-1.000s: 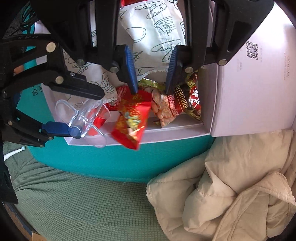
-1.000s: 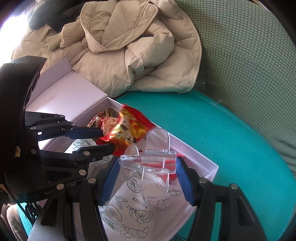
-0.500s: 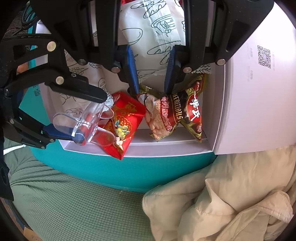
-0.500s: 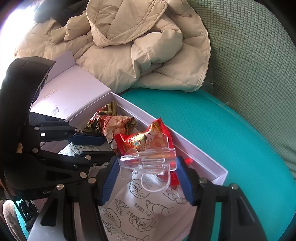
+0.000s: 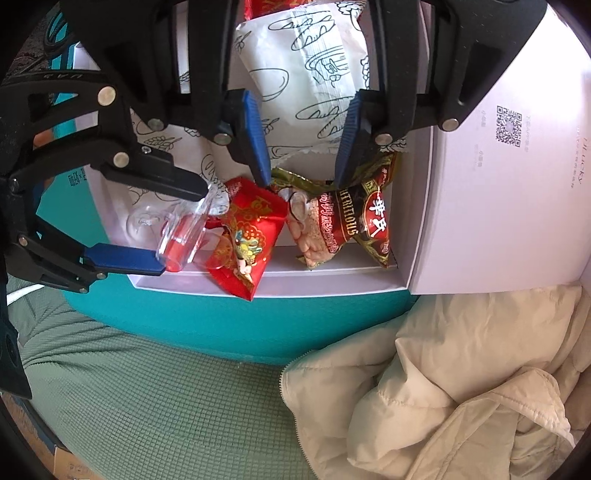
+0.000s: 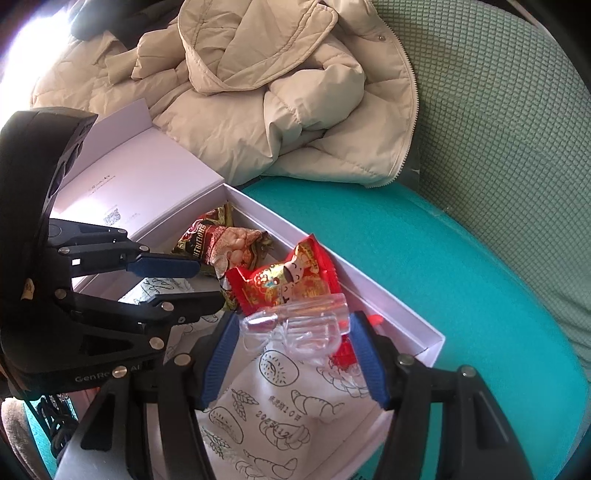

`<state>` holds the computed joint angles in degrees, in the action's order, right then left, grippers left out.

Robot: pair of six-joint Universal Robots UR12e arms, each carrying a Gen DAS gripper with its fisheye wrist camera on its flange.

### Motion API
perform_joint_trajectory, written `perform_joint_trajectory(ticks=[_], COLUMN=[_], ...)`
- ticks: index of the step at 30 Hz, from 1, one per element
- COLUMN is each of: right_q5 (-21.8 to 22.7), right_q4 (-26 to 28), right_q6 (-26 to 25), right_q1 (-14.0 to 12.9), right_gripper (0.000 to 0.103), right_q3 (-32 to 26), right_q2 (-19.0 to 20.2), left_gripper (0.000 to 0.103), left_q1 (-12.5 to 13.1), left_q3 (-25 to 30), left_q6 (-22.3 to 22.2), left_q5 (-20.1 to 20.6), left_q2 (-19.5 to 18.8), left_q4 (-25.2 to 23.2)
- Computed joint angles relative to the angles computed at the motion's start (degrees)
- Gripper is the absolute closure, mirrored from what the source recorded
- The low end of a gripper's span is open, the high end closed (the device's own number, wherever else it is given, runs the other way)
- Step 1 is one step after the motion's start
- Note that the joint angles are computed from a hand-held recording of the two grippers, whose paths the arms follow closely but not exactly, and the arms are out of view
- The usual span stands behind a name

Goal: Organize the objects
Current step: 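Open the left tool releasing the candy packet while the right tool releases the propeller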

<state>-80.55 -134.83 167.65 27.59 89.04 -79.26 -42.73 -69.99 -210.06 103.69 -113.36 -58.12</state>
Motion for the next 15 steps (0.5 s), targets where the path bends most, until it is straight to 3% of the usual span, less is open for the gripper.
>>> perform_joint_trajectory(ticks=[8, 15], right_q5=[-1.84, -2.34], right_q4=[-0.5, -3.01], right_q6=[-0.6, 2.79], right_q1=[0.65, 0.47], right_gripper=[0.036, 0.036], right_q3=[-0.01, 1.26], right_q2=[-0.51, -1.33], left_gripper=[0.05, 0.036], left_q1=[-0.5, -0.97], left_q3=[0.21, 0.09], left_q6=[-0.94, -2.15], left_q5=[2.92, 5.37], left_q2=[0.2, 0.26], left_q4=[0.08, 1.12])
